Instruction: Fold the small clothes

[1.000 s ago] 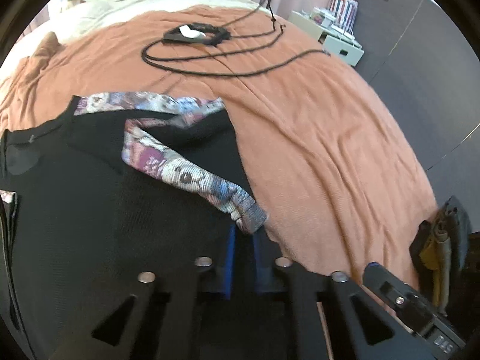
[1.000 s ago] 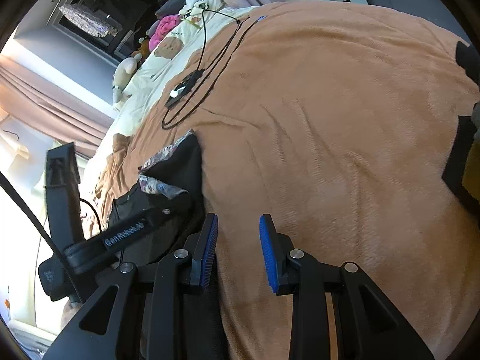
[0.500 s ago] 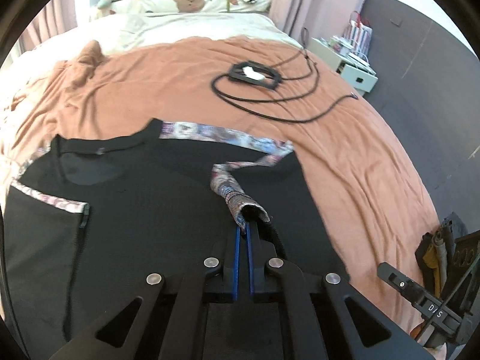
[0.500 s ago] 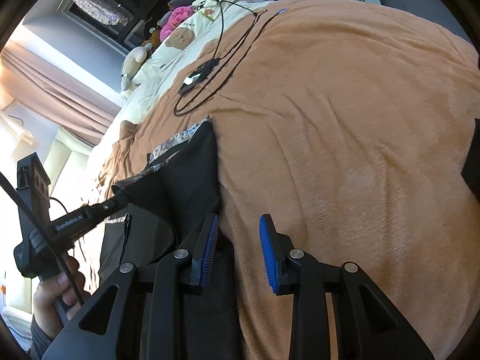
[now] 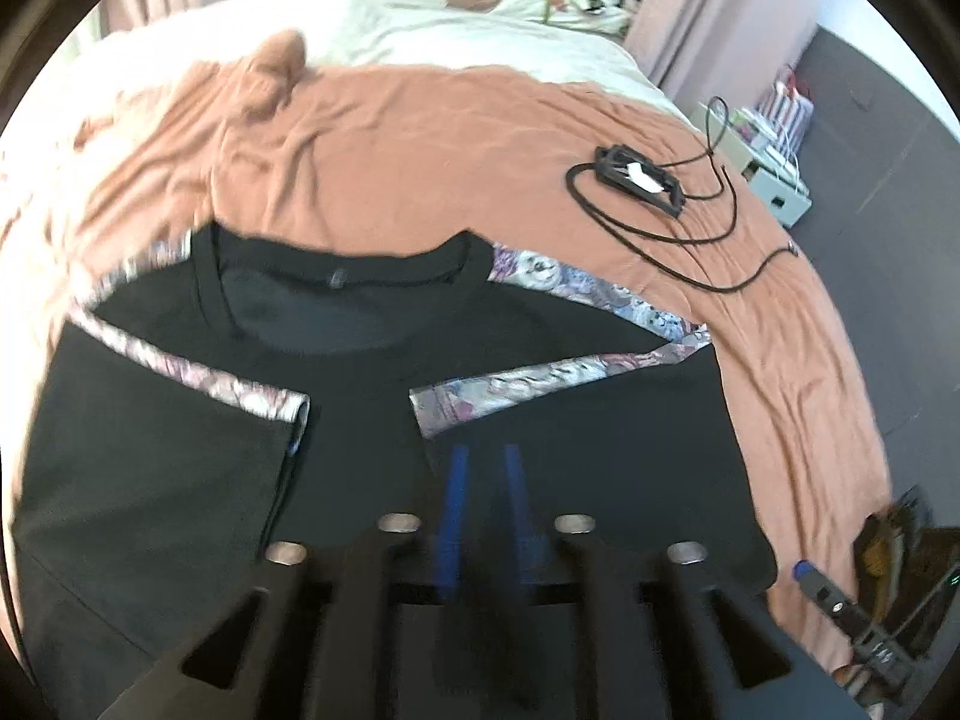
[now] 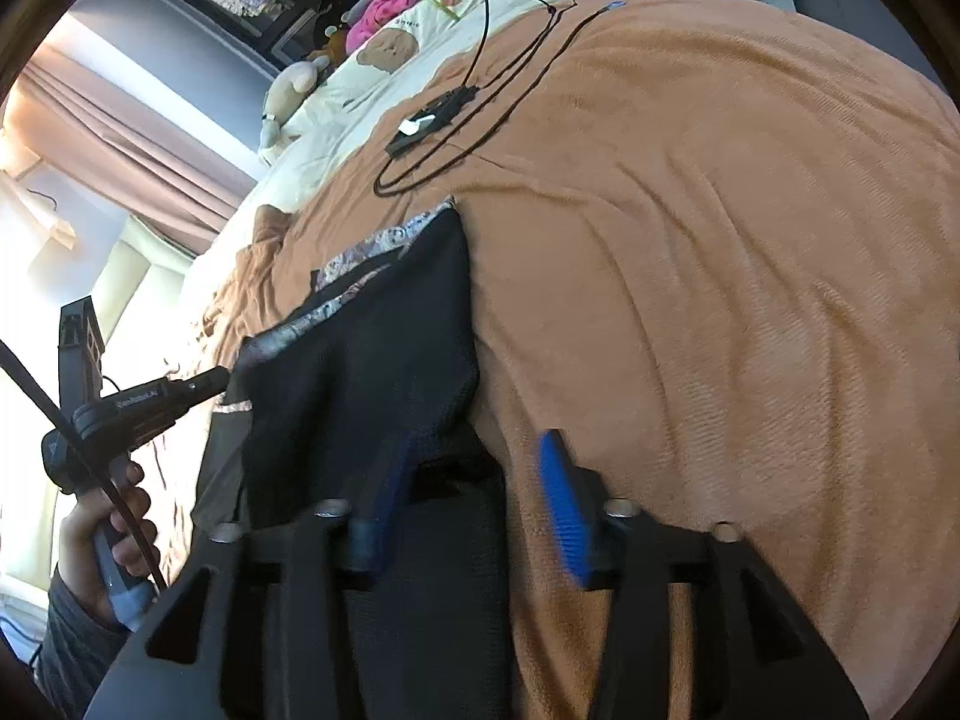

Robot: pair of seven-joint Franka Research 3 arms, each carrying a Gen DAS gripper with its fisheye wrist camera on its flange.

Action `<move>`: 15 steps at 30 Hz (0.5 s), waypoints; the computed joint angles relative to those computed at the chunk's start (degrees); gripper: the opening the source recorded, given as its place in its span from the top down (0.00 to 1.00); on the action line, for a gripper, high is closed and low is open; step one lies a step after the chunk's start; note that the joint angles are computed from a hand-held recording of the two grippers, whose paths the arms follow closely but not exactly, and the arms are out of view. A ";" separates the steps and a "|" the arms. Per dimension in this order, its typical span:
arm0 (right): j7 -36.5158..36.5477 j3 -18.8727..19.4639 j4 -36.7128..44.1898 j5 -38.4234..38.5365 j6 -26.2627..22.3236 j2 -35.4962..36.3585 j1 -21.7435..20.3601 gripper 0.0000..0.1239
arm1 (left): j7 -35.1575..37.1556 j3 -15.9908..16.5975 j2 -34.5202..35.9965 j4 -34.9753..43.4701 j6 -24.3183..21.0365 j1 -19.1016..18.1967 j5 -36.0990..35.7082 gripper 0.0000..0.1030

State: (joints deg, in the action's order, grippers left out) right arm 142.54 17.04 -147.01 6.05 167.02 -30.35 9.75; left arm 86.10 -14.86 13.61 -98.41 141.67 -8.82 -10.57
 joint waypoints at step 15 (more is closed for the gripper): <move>-4.33 0.19 5.36 -5.18 -3.98 5.49 1.21 0.59 | 2.63 -0.96 2.49 -2.22 -4.26 0.47 -3.13 0.47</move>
State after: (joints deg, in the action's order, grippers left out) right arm 138.22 17.23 -141.65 0.86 163.04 -24.87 10.96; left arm 88.73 -15.82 16.10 -100.63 137.42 -8.36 -13.70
